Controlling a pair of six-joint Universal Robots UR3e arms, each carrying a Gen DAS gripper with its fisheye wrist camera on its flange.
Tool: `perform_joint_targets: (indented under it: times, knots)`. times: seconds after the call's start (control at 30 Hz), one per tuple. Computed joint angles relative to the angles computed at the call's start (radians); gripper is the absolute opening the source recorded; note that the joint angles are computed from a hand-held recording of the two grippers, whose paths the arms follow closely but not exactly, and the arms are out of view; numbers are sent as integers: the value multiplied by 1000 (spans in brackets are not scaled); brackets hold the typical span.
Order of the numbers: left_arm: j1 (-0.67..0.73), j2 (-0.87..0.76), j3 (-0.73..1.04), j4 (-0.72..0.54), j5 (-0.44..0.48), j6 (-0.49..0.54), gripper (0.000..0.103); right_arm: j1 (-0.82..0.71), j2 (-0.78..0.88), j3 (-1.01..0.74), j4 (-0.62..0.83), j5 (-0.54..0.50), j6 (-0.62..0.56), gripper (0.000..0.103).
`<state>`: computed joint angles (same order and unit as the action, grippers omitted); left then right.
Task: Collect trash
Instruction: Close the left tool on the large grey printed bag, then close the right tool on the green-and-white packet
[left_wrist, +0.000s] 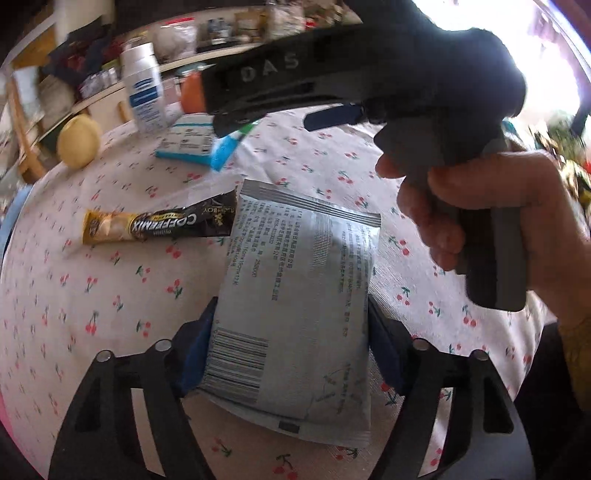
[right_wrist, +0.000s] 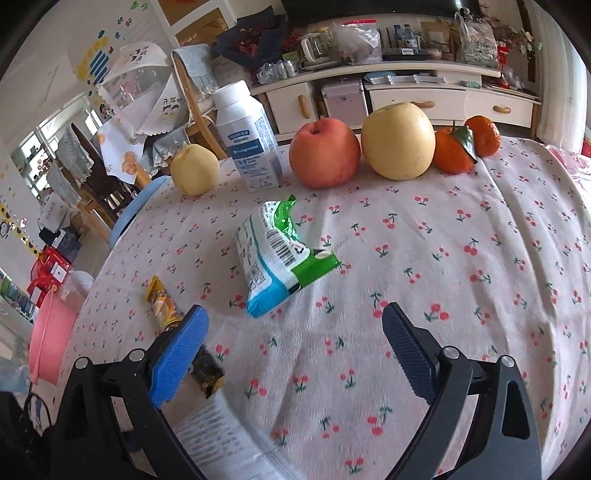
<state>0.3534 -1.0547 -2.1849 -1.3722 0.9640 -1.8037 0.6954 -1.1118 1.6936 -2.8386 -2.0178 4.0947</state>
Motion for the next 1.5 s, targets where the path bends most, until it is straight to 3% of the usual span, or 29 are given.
perform_joint_targets:
  times: [0.17, 0.23, 0.33, 0.63, 0.67, 0.73, 0.83, 0.9, 0.93, 1.2, 1.5]
  knots:
    - [108, 50, 8, -133, -40, 38, 71, -27, 30, -44, 6, 12, -46, 94]
    - [179, 90, 26, -240, -59, 93, 71, -30, 52, -89, 33, 8, -71, 94]
    - [270, 118, 68, -384, -82, 173, 71, -31, 109, -198, 109, 1, -121, 94]
    - [458, 84, 173, -630, -118, 339, 71, -15, 268, -499, 356, -73, -251, 94]
    - [470, 68, 187, -637, -127, 343, 71, -15, 279, -518, 371, -78, -255, 93]
    - [488, 42, 207, -642, -141, 343, 71, -16, 294, -543, 396, -87, -262, 79]
    - [547, 6, 262, -701, -169, 377, 71, -23, 311, -565, 418, -81, -272, 73]
    - [573, -16, 284, -712, -185, 384, 71, -22, 334, -598, 448, -89, -274, 68]
    - [588, -35, 297, -710, -198, 380, 71, -23, 342, -607, 462, -82, -279, 61]
    - [675, -176, 385, -652, -266, 298, 71, -18, 342, -589, 418, -55, -289, 43]
    - [682, -296, 406, -473, -316, 144, 71, 31, 352, -621, 438, -117, -276, 33]
